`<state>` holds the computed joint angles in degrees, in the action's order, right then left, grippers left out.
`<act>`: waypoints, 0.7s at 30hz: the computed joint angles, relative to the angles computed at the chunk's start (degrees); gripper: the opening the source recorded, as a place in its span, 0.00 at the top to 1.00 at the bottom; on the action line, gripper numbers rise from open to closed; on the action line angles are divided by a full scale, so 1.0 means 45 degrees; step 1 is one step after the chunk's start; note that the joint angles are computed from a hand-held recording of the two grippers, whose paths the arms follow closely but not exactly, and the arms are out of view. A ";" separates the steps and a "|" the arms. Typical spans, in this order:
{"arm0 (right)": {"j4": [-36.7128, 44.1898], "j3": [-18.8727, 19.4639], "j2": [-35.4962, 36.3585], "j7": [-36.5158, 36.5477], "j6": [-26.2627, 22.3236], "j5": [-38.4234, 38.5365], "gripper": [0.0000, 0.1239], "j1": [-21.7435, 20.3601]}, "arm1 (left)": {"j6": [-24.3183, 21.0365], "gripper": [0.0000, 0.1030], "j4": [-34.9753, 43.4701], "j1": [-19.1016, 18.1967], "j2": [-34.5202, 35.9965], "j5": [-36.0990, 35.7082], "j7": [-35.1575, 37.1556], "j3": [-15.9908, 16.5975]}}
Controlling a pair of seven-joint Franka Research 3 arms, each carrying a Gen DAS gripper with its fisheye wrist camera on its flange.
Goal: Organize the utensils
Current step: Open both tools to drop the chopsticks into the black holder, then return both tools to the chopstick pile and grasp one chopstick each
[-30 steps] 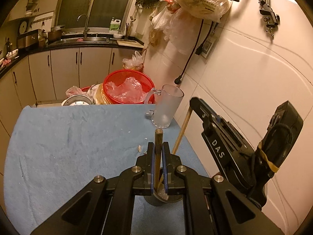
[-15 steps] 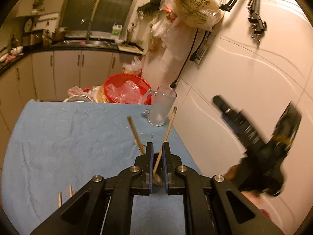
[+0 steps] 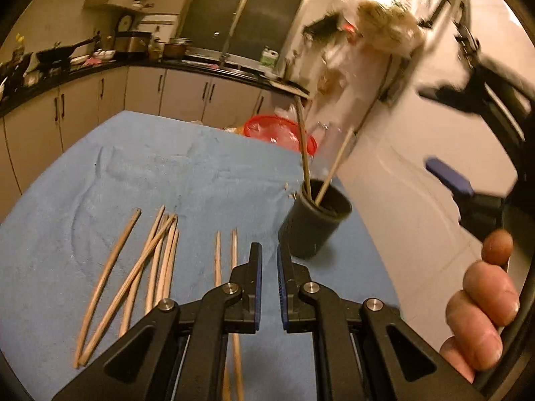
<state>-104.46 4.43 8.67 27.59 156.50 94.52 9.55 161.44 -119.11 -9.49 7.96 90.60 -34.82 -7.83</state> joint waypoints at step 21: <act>-0.2413 -0.0283 -0.1515 0.0905 -0.4056 -0.4432 0.42 0.0329 | -0.3036 0.92 -0.2869 0.0534 -0.2077 -0.0234 0.0968 -0.0278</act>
